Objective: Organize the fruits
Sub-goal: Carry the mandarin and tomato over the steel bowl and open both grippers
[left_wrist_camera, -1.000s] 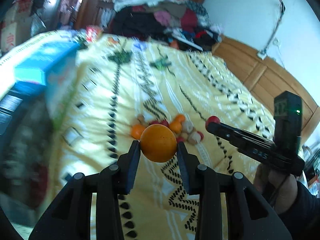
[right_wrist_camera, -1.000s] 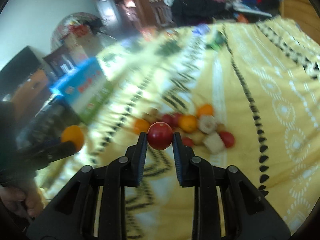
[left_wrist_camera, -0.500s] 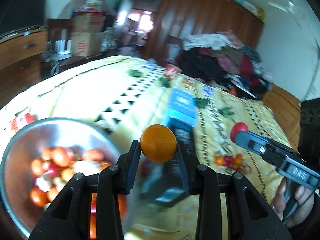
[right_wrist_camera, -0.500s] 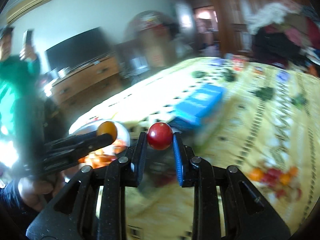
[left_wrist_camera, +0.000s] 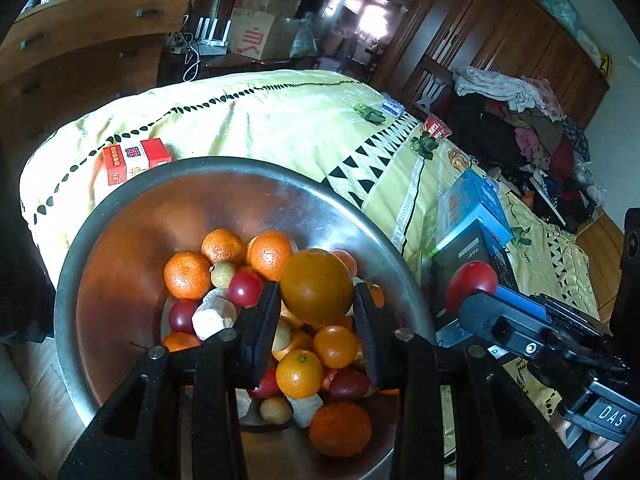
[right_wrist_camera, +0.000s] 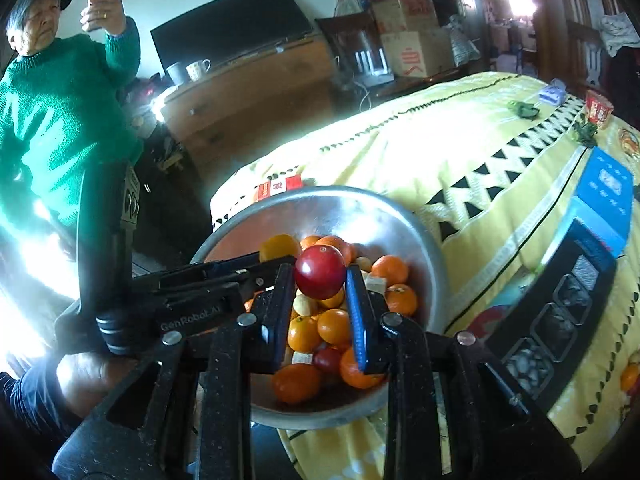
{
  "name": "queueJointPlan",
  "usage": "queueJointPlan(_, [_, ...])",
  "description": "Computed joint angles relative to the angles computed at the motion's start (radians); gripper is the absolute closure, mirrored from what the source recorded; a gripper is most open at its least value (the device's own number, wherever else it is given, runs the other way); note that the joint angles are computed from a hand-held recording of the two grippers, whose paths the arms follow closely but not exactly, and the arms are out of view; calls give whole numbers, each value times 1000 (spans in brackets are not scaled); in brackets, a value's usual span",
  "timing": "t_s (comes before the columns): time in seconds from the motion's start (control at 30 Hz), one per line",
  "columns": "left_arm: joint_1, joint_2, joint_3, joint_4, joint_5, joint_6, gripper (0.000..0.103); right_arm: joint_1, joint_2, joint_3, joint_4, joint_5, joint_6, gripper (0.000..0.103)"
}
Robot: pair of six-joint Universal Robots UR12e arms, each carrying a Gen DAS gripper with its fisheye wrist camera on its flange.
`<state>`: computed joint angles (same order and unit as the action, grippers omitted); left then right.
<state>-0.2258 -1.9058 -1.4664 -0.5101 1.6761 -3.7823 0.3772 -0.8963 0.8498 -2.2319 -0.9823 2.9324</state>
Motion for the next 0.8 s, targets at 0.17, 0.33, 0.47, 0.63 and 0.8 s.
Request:
queueJointPlan(0.17, [6,2,-9,-2,-8,-5,65,12,14,-18,52,-27,-3,77])
queueJointPlan(0.33, [10,3,-9,-5,-12,-9,65,19,23,-33,76,-40,0,77])
queueJointPlan(0.47, [13,3,-10,-9,-19,-10,65,24,32,-51,93,-46,-3,77])
queueJointPlan(0.63, [17,5,-14,-11,-24,-18,65,27,42,-68,116,-50,-9,76])
queueJointPlan(0.8, [18,9,-19,-11,-20,-28,63,30,48,-80,131,-48,-7,75])
